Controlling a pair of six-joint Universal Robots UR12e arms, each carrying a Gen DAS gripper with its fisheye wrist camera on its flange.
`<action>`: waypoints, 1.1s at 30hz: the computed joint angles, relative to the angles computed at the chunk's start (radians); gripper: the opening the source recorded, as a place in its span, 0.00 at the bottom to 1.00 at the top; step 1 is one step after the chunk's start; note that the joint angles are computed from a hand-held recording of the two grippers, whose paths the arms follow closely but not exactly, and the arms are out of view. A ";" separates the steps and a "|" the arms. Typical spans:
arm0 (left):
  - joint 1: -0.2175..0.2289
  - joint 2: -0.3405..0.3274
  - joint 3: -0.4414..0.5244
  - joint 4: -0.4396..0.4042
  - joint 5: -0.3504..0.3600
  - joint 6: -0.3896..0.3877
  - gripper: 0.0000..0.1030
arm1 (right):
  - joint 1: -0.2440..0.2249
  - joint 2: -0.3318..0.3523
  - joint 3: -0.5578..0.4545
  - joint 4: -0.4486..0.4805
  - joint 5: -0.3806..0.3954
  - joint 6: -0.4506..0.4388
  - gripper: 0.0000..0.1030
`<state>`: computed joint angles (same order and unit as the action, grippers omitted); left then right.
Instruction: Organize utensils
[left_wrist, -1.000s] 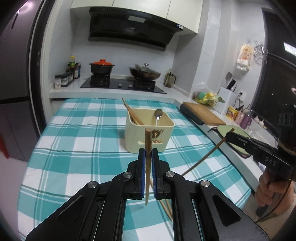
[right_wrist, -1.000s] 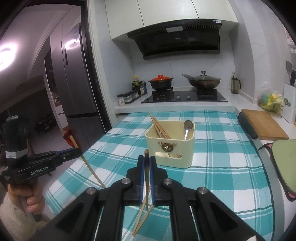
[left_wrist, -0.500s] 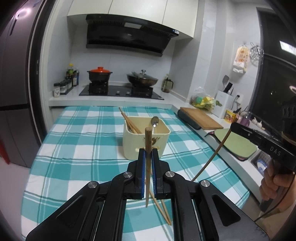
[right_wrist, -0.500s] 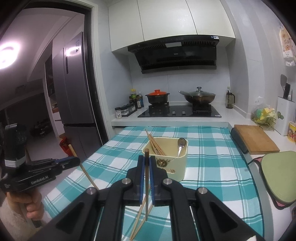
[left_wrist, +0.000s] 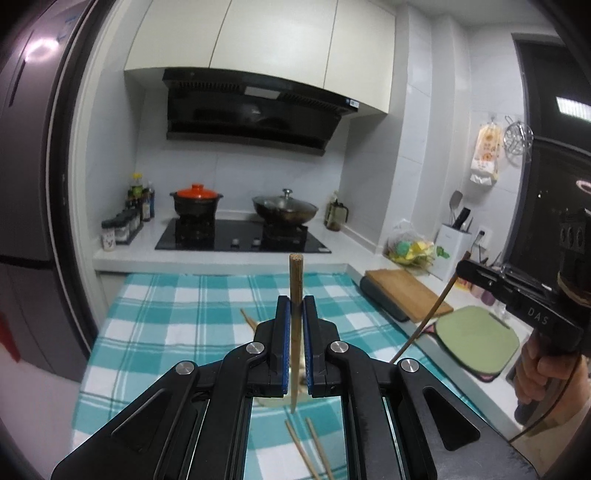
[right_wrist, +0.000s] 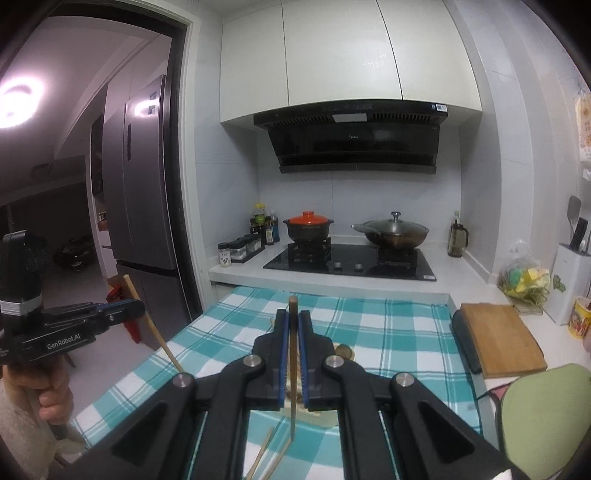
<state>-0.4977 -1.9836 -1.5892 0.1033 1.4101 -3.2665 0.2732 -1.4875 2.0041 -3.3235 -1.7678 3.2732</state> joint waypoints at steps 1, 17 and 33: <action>-0.002 -0.014 0.026 0.002 0.009 -0.004 0.04 | -0.007 0.008 -0.017 -0.001 -0.001 -0.012 0.05; -0.024 -0.249 0.365 -0.337 0.012 -0.022 0.04 | -0.104 0.177 -0.173 0.123 0.097 -0.077 0.05; -0.019 -0.150 0.267 -0.380 0.157 0.098 0.92 | -0.146 0.156 -0.178 0.151 0.203 0.091 0.35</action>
<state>-0.5171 -2.1337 -1.3218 -0.2764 1.5667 -3.1687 0.1270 -1.3317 1.8257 -3.1721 -1.5645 3.3642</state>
